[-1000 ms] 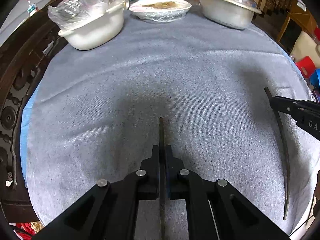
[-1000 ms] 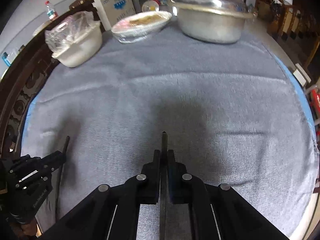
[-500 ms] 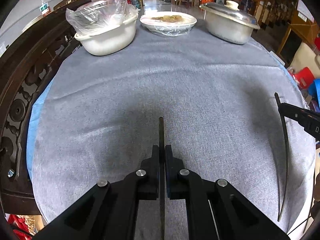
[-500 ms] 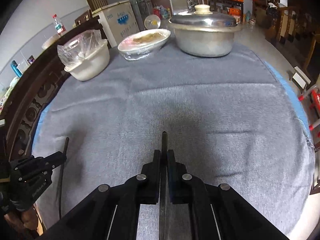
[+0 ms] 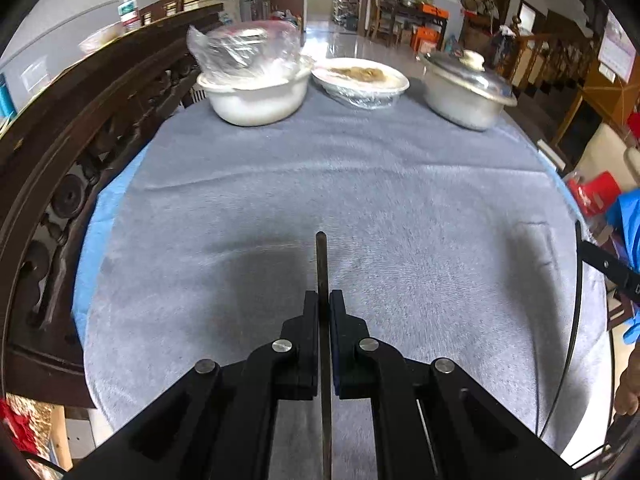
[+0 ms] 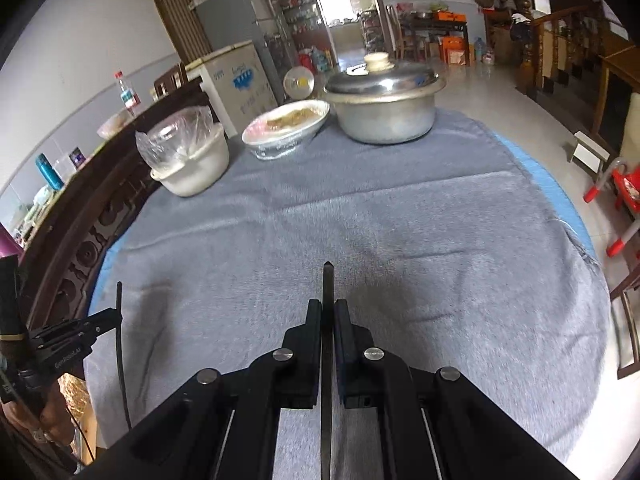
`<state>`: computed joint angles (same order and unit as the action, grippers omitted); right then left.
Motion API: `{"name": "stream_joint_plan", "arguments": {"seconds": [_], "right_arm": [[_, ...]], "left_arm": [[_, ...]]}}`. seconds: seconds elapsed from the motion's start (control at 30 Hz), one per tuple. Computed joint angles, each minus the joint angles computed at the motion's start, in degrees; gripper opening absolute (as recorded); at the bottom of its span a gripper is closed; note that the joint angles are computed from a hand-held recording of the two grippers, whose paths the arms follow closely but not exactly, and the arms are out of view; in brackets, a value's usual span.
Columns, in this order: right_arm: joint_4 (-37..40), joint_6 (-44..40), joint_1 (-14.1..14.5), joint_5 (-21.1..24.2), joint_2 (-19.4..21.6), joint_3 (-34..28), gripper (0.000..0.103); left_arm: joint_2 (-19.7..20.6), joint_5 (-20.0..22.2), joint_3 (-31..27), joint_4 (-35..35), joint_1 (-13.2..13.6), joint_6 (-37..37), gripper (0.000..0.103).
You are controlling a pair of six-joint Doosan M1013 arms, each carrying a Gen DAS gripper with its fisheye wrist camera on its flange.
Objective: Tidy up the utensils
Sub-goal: 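Lift both tools with their chopsticks and carry them over the black cup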
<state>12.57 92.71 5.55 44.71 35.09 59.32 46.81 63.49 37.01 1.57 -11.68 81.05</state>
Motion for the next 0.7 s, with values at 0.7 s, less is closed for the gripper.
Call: {"name": "stream_joint_plan", "arguments": {"seconds": [0.7], "right_arm": [[-2.8, 3.3, 1.6, -16.9, -12.3, 16.5, 0.007]], "left_arm": [[-16.6, -20.3, 23.6, -4.3, 2.1, -5.8, 0.005]]}}
